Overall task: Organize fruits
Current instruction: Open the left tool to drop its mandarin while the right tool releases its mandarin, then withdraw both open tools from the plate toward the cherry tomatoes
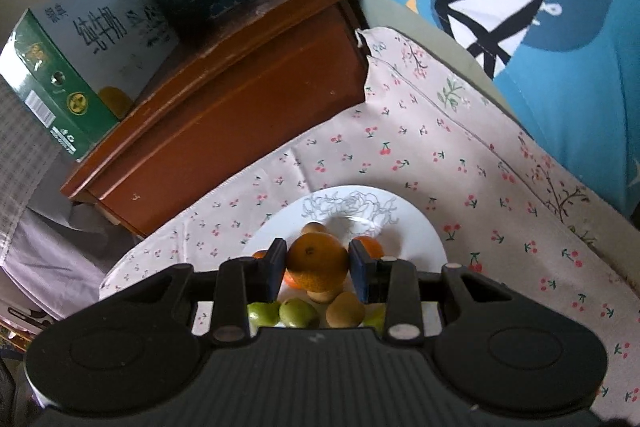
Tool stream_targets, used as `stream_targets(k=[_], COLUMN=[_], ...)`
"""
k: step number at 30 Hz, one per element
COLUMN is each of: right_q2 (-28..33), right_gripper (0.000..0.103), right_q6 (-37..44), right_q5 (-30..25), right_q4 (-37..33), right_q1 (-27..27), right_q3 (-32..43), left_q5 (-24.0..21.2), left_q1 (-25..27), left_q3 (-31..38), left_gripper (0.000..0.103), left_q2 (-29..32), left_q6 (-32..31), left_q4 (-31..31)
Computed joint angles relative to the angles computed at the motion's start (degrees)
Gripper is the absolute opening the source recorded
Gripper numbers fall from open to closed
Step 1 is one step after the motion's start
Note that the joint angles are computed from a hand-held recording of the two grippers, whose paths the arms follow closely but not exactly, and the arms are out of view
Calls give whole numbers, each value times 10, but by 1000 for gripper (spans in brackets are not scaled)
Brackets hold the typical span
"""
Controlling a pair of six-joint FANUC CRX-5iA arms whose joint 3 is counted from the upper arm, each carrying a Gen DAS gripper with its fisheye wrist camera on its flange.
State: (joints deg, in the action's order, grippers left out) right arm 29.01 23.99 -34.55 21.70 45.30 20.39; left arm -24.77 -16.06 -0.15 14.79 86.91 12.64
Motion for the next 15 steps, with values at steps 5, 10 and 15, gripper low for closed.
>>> stream_targets(k=[5,10,15], right_q2=[12,13,6], right_gripper=[37,37,37], right_q6=[9,-6,-21], right_q5=[-12,-6,9], right_q4=[-12,-7,13], right_q1=[-1,-3,-3], right_q3=[15,12,-2], left_q5=[2,8,12], left_q1=[-5,-5,-3], left_q3=[2,-3,6], left_gripper=[30,41,64], left_q2=[9,5,-11], left_q6=[-20,-17,47], left_q4=[16,20,-35])
